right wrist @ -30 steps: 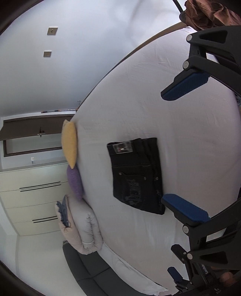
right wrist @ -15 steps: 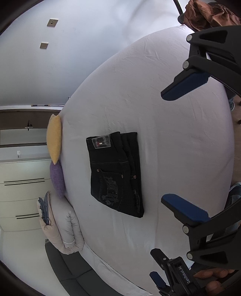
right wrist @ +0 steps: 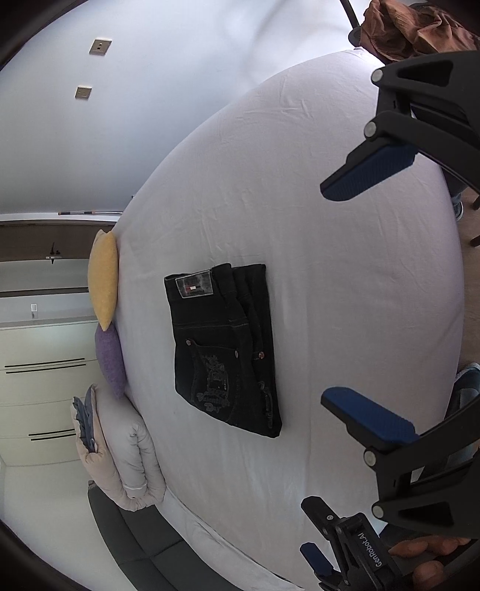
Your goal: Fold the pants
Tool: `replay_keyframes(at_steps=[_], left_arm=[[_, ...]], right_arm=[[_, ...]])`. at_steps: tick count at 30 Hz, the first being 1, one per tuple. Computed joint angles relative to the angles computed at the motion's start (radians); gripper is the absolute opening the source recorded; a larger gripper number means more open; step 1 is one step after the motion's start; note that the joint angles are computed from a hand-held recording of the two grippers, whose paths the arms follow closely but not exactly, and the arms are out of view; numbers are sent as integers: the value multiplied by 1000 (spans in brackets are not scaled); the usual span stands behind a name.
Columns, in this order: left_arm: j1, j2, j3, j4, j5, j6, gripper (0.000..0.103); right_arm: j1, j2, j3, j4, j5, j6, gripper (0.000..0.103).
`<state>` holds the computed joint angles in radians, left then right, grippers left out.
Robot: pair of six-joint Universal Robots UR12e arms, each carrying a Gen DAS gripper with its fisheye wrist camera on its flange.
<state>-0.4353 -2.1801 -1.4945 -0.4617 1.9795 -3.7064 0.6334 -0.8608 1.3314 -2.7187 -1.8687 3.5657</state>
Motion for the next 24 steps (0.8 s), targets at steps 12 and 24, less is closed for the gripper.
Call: replay_keyframes(at_steps=[12,24], left_arm=[[1,-4,2,-13,-6,-4,103],[3,-4,0,-24,-14,-8,103]], right_arm=[[3,2,-2,-3,-7,0,103],[4,2,-2,-2,-8,0,103]])
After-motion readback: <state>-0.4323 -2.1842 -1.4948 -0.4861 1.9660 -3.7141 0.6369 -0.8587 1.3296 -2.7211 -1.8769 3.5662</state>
